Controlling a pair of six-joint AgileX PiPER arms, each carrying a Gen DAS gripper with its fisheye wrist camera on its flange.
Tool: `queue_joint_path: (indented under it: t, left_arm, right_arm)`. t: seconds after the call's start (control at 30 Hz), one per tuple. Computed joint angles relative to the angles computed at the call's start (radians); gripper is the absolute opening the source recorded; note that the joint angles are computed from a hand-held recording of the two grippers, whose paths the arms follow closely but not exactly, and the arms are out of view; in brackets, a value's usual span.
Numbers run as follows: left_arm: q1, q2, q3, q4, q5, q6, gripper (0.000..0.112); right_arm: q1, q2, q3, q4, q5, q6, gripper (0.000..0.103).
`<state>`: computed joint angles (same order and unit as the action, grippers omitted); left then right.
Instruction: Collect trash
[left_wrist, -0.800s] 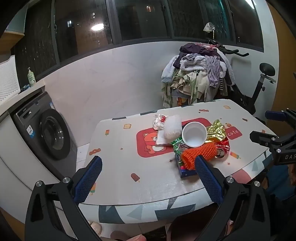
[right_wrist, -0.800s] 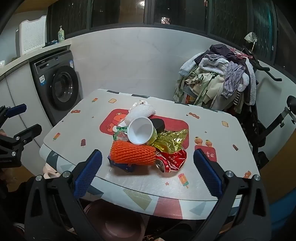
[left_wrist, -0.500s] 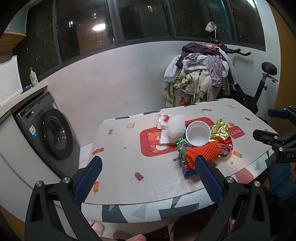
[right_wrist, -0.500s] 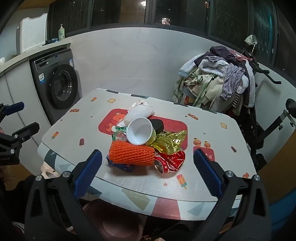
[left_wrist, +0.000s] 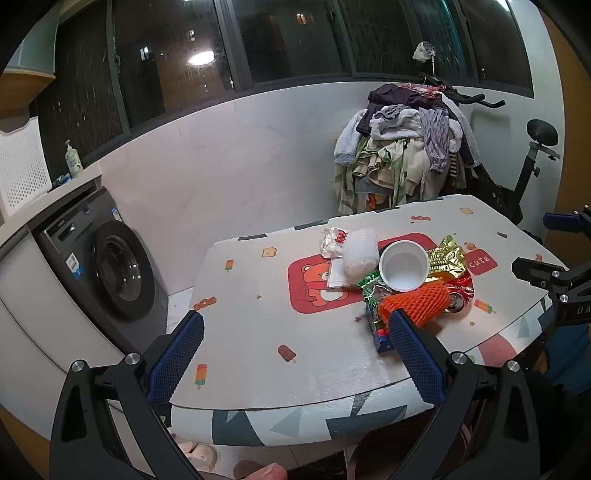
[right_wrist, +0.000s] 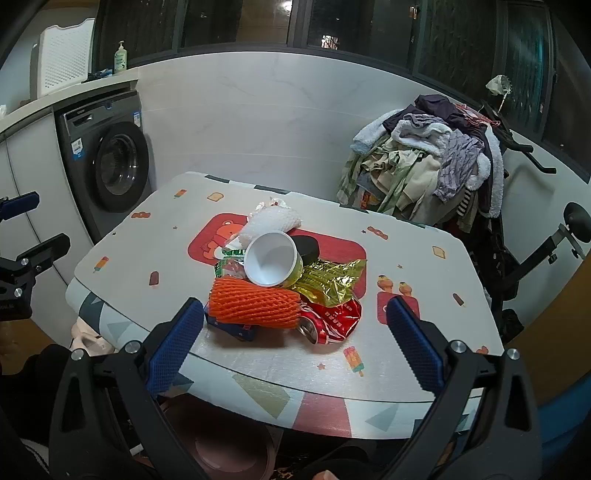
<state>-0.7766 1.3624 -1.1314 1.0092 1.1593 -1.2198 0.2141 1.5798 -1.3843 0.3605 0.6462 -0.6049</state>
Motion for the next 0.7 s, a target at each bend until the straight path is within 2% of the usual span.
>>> queue_joint_path:
  t: [0.7]
  left_arm:
    - [0.006, 0.002, -0.001, -0.004, -0.001, -0.003, 0.098]
  right_arm:
    - [-0.002, 0.004, -0.007, -0.012, -0.005, 0.006, 0.097]
